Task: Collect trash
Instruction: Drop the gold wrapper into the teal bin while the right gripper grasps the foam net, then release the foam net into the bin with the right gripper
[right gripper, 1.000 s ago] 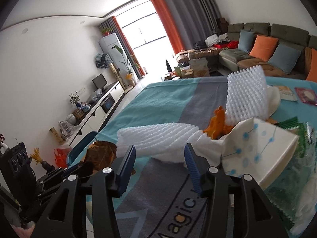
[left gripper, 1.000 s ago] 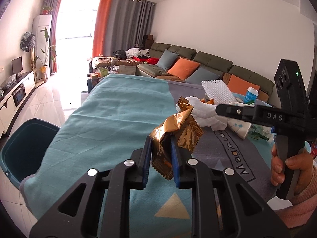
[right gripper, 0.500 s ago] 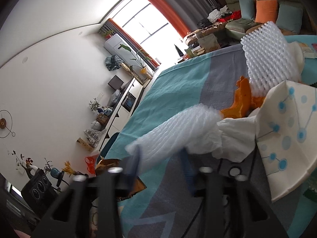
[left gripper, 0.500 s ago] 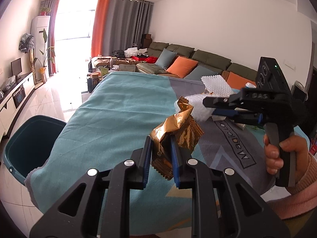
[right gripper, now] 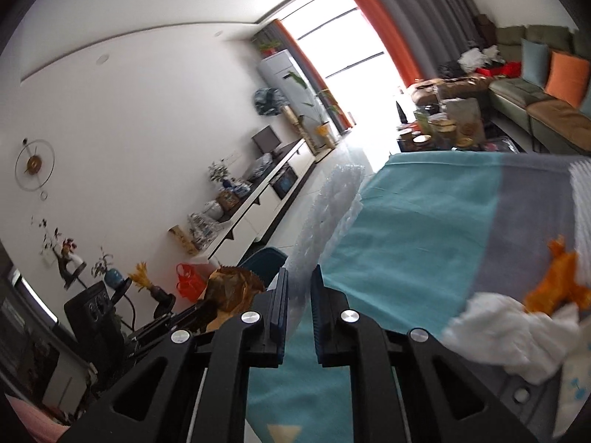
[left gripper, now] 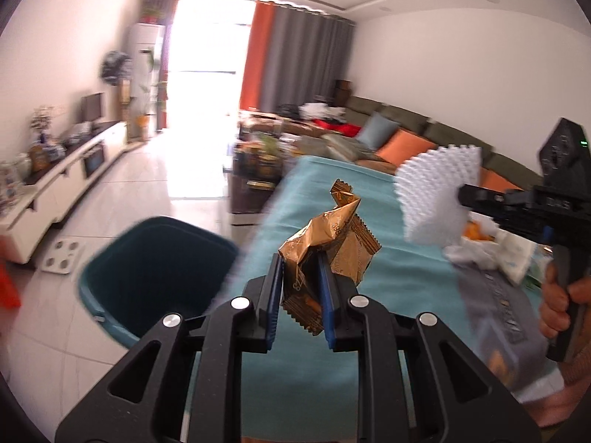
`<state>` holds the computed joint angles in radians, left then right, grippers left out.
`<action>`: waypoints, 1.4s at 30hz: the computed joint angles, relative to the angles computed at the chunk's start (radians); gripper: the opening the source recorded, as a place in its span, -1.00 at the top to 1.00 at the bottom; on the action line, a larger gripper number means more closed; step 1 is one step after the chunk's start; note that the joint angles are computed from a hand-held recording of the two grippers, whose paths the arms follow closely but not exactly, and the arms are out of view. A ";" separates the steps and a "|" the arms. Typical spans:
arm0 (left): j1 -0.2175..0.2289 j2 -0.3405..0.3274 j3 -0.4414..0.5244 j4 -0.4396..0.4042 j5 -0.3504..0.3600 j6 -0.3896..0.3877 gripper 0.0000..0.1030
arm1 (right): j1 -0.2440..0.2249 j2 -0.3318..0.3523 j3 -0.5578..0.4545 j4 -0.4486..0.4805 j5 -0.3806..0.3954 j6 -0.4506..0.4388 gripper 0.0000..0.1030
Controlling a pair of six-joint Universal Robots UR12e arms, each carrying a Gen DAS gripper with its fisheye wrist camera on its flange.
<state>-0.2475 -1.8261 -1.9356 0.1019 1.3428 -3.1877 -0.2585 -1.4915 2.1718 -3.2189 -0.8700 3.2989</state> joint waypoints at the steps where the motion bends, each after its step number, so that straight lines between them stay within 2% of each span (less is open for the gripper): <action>1: 0.007 -0.006 0.012 -0.010 0.014 -0.005 0.62 | 0.011 0.009 -0.014 0.012 0.006 -0.015 0.79; 5: 0.033 -0.010 0.031 -0.054 0.096 -0.035 0.61 | 0.053 0.049 -0.076 0.062 0.025 -0.057 0.79; 11: 0.081 -0.024 0.054 -0.089 0.134 -0.070 0.60 | 0.109 0.103 -0.157 0.141 0.030 -0.119 0.79; 18: 0.109 -0.049 0.088 -0.156 0.160 -0.073 0.54 | 0.163 0.167 -0.247 0.276 0.007 -0.182 0.79; 29: 0.119 -0.124 0.167 -0.240 0.195 -0.103 0.49 | 0.256 0.233 -0.355 0.470 -0.139 -0.273 0.75; 33: 0.107 -0.132 0.166 -0.235 0.208 -0.127 0.49 | 0.273 0.245 -0.376 0.531 -0.173 -0.302 0.60; 36: 0.096 -0.133 0.160 -0.219 0.224 -0.140 0.45 | 0.276 0.247 -0.376 0.537 -0.181 -0.305 0.56; 38: 0.094 -0.132 0.157 -0.204 0.230 -0.143 0.39 | 0.276 0.245 -0.374 0.536 -0.183 -0.303 0.45; 42: 0.088 -0.117 0.140 -0.166 0.244 -0.144 0.26 | 0.268 0.236 -0.363 0.521 -0.168 -0.294 0.44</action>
<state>-0.1599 -1.9432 -1.7960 -0.0639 1.5871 -3.3320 0.0095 -1.2559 1.8091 -2.6984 -1.0384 3.0051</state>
